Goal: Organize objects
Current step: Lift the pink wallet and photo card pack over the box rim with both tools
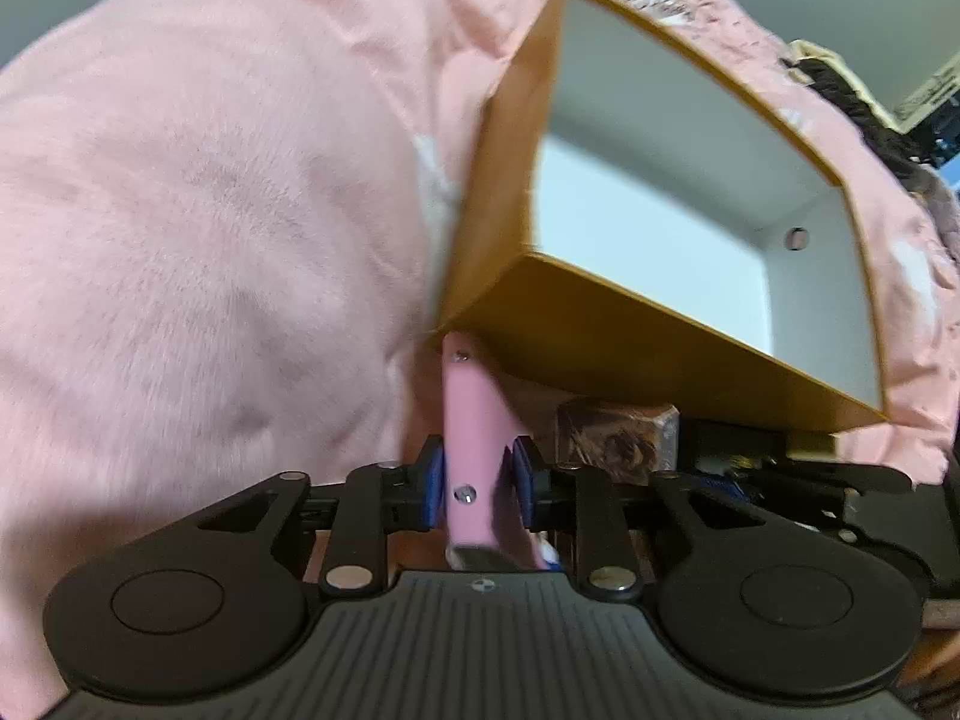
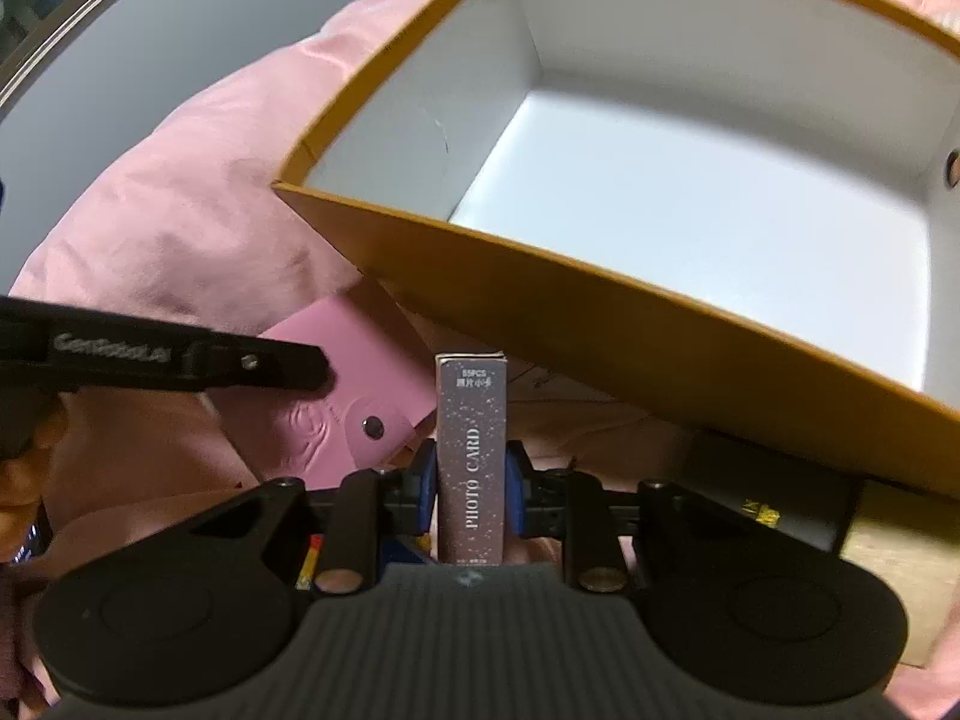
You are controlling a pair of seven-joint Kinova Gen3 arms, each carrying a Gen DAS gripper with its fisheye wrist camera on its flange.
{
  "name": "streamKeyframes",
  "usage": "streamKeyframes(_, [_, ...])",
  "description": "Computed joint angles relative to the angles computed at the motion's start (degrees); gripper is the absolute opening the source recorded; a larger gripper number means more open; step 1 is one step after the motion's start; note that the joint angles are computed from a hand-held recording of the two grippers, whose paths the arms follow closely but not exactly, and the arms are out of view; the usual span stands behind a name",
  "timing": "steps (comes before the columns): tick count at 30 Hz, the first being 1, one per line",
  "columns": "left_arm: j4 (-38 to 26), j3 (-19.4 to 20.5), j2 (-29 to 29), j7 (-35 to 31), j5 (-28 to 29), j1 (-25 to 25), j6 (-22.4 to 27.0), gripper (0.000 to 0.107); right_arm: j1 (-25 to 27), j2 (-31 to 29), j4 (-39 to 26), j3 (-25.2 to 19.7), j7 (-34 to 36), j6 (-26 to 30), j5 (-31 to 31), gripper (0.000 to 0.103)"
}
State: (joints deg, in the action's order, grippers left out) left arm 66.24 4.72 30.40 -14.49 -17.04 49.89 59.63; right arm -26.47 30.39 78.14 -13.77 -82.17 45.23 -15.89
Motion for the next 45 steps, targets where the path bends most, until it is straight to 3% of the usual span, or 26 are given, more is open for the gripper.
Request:
streamKeyframes(4, [1.7,-1.4,-2.4,3.7,-4.9,4.0,0.0,0.021,2.1,-5.2,7.9,-4.4,-2.5,-5.6,2.9,0.024])
streamKeyframes(9, [0.8,-1.6,-3.8,8.5,-10.7,7.5,1.3,0.020,0.7,-9.9,12.3,-1.7,-0.9,-9.6,0.8,0.024])
streamKeyframes(15, [-1.0,-1.7,-3.9,11.1,-18.2,10.7,-1.0,0.020,11.7,-17.7,16.5,-7.2,6.3,-8.8,-7.9,0.024])
streamKeyframes(19, [-5.6,-2.4,-1.6,9.2,-20.9,11.5,-1.0,0.020,10.9,-21.0,18.2,-5.6,7.4,-12.0,-8.3,0.024])
streamKeyframes(22, [-8.7,-3.7,0.1,8.5,-22.4,12.1,-1.6,0.020,7.9,-21.6,18.4,-3.6,3.0,-16.1,-4.8,0.024])
streamKeyframes(27, [-13.4,-5.0,3.5,6.1,-21.1,10.6,-5.7,0.020,8.8,-21.8,16.2,-2.4,-2.8,-16.4,-0.7,0.024])
streamKeyframes(30, [-18.3,-6.1,6.9,3.0,-19.4,10.0,-5.0,0.020,7.3,-20.7,14.6,-1.2,-8.3,-17.8,5.1,0.024])
streamKeyframes(36, [-27.3,-7.4,13.4,-3.2,-13.4,7.6,-0.3,0.020,5.7,-15.6,9.1,0.9,-17.7,-15.0,13.0,0.024])
streamKeyframes(45, [-39.7,-8.2,21.9,-11.5,-6.1,4.8,9.6,0.020,8.3,-7.5,2.9,-1.3,-17.2,-9.1,8.8,0.024])
